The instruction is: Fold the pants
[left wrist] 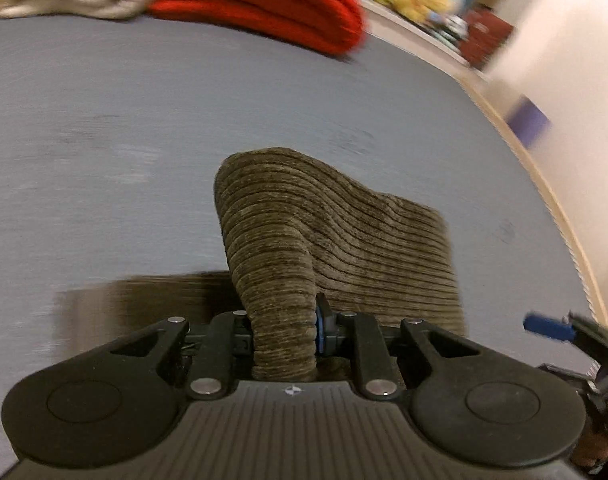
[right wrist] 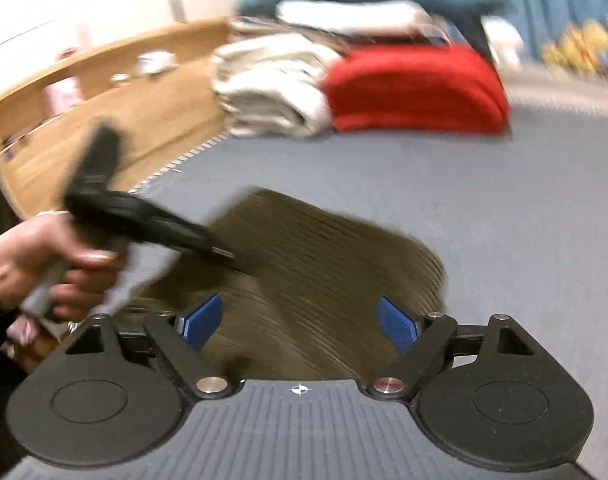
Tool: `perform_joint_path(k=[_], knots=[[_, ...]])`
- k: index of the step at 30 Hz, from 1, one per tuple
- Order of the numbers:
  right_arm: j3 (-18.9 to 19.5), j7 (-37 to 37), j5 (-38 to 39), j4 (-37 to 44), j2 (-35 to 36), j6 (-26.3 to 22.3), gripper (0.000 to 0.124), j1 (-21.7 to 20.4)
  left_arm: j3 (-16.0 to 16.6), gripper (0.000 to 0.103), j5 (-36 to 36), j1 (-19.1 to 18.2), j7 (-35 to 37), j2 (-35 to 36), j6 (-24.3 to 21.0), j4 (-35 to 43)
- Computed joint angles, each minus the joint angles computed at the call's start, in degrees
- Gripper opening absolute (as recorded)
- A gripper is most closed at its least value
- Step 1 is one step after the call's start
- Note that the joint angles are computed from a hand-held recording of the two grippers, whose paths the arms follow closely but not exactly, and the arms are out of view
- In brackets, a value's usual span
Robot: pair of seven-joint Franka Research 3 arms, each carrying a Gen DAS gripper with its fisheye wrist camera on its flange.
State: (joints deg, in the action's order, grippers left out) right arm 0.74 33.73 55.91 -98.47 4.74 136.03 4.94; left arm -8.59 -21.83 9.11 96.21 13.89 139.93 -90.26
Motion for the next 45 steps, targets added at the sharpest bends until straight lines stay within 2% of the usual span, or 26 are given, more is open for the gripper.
perform_joint_path(k=[3, 5, 7, 9, 10, 11, 12, 17, 20, 22, 23, 25, 27, 30, 35, 40, 45], knots=[[0.07, 11.17, -5.43, 2.93, 3.37, -0.99, 0.087, 0.59, 3.23, 0.021, 5.41, 0.60, -5.78, -2.28, 1.81, -2.70], [0.34, 16.54, -8.06, 5.37, 5.93, -2.13, 0.088, 0.70, 3.99, 0.024, 5.87, 1.79, -7.55, -2.52, 1.24, -3.36], [0.93, 19.71, -9.42, 6.11, 7.38, -2.51, 0.089, 0.76, 3.82, 0.037, 3.90, 3.23, -7.24, -1.50, -1.00, -2.54], [1.59, 21.27, -10.29, 7.71, 9.19, -3.76, 0.091, 0.61, 3.84, 0.059, 3.56, 3.88, -7.67, -0.81, -0.86, -2.10], [1.96, 21.81, -10.71, 8.17, 9.81, -4.75, 0.091, 0.58, 3.89, 0.065, 3.26, 4.20, -8.41, -0.52, -0.62, -1.90], [2.32, 22.21, -10.95, 8.51, 10.37, -5.41, 0.092, 0.60, 3.87, 0.077, 2.51, 4.66, -9.06, -0.26, -0.33, -1.79], [2.59, 23.09, -11.32, 9.91, 11.55, -6.53, 0.093, 0.61, 3.62, 0.083, 1.45, 5.24, -8.78, 0.11, -0.63, -1.49], [3.65, 29.58, -12.63, 15.57, 16.70, -11.05, 0.094, 0.63, 2.60, 0.085, -0.06, 6.53, -8.39, 3.25, -6.15, 2.08], [4.22, 32.75, -13.21, 18.32, 19.38, -12.51, 0.094, 0.59, 1.71, 0.091, -4.00, 7.52, -8.22, 3.92, -7.02, 1.24], [4.93, 32.97, -12.96, 19.40, 20.76, -12.65, 0.094, 0.39, 0.82, 0.090, -8.01, 8.60, -7.57, 5.28, -8.19, 1.88], [5.41, 32.53, -12.59, 20.17, 21.48, -13.29, 0.092, 0.12, 0.72, 0.089, -7.85, 8.43, -7.00, 5.58, -8.18, 1.95], [5.81, 31.62, -12.57, 19.98, 21.57, -11.85, 0.080, 0.34, 0.34, 0.081, -8.57, 8.44, -6.09, 5.99, -8.16, 2.24], [5.77, 31.88, -13.39, 20.26, 21.43, -10.49, 0.050, 0.88, 0.61, 0.072, -7.13, 7.61, -6.88, 5.75, -7.69, 2.42], [6.39, 30.92, -10.69, 19.47, 20.21, -9.58, 0.034, -0.45, 0.63, 0.060, -4.92, 6.25, -7.55, 4.94, -6.21, 2.16], [5.77, 24.72, -6.32, 15.04, 15.16, -7.63, 0.031, -2.62, -2.21, 0.044, -7.81, 4.45, -3.63, 5.29, -3.71, 3.26], [3.23, 19.21, -3.29, 14.30, 13.02, -7.11, 0.030, -6.25, -4.86, 0.042, -8.35, 0.53, -1.74, 8.37, -1.43, 7.50], [0.71, 15.42, -1.49, 13.81, 12.15, -5.93, 0.030, -10.06, -8.01, 0.041, -6.26, -4.44, -0.96, 15.15, 0.06, 16.49]])
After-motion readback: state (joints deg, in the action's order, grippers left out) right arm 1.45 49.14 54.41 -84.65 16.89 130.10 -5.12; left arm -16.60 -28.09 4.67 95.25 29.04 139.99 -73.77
